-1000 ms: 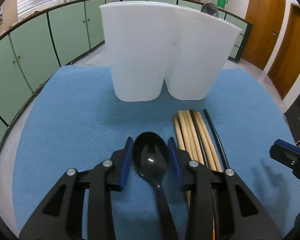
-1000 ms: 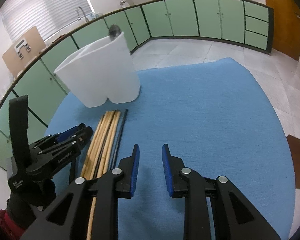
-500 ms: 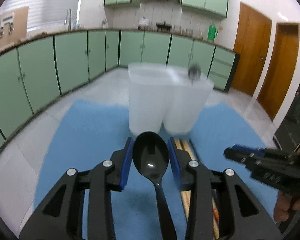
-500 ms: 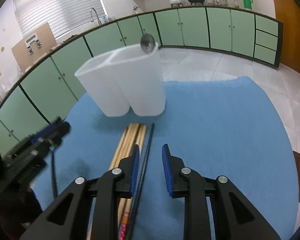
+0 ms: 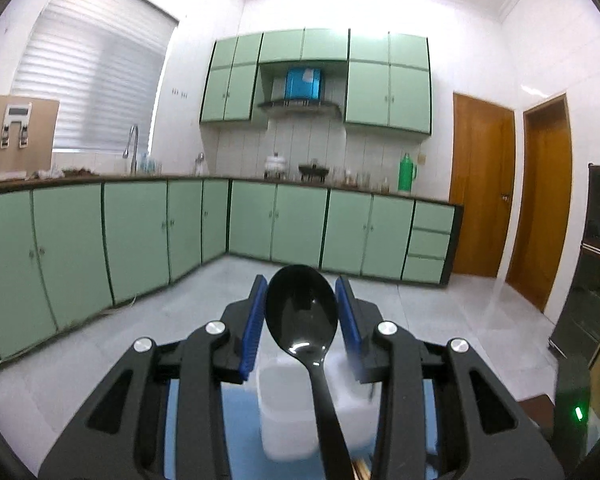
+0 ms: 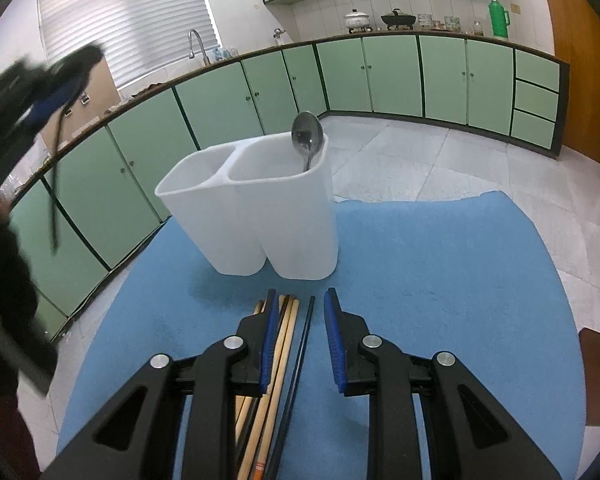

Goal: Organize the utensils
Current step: 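Lift the black spoon over the white holder with the left gripper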

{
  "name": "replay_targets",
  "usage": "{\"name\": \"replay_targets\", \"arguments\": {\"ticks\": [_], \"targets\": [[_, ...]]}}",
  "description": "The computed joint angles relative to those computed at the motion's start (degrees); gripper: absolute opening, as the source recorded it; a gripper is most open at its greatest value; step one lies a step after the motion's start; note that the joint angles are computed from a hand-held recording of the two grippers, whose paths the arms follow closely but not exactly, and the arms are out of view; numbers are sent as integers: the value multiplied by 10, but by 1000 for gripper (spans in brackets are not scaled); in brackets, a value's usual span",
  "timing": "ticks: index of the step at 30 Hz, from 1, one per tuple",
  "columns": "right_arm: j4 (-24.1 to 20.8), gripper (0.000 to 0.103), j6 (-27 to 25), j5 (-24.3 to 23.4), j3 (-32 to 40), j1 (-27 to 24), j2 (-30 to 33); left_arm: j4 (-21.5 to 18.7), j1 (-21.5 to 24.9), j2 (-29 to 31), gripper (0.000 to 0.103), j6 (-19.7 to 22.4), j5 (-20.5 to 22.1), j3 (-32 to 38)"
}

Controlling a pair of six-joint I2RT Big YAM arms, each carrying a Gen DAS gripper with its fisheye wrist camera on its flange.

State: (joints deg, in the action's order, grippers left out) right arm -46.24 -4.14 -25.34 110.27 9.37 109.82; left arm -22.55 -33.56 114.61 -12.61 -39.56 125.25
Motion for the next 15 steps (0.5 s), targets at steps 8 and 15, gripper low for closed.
{"name": "replay_targets", "arguments": {"ticks": [8, 15], "targets": [[-1, 24, -5, -3, 16, 1, 15, 31, 30, 103, 34, 53, 21, 130], [8, 24, 4, 1, 52, 2, 34, 44, 42, 146, 34, 71, 30, 172]]}}
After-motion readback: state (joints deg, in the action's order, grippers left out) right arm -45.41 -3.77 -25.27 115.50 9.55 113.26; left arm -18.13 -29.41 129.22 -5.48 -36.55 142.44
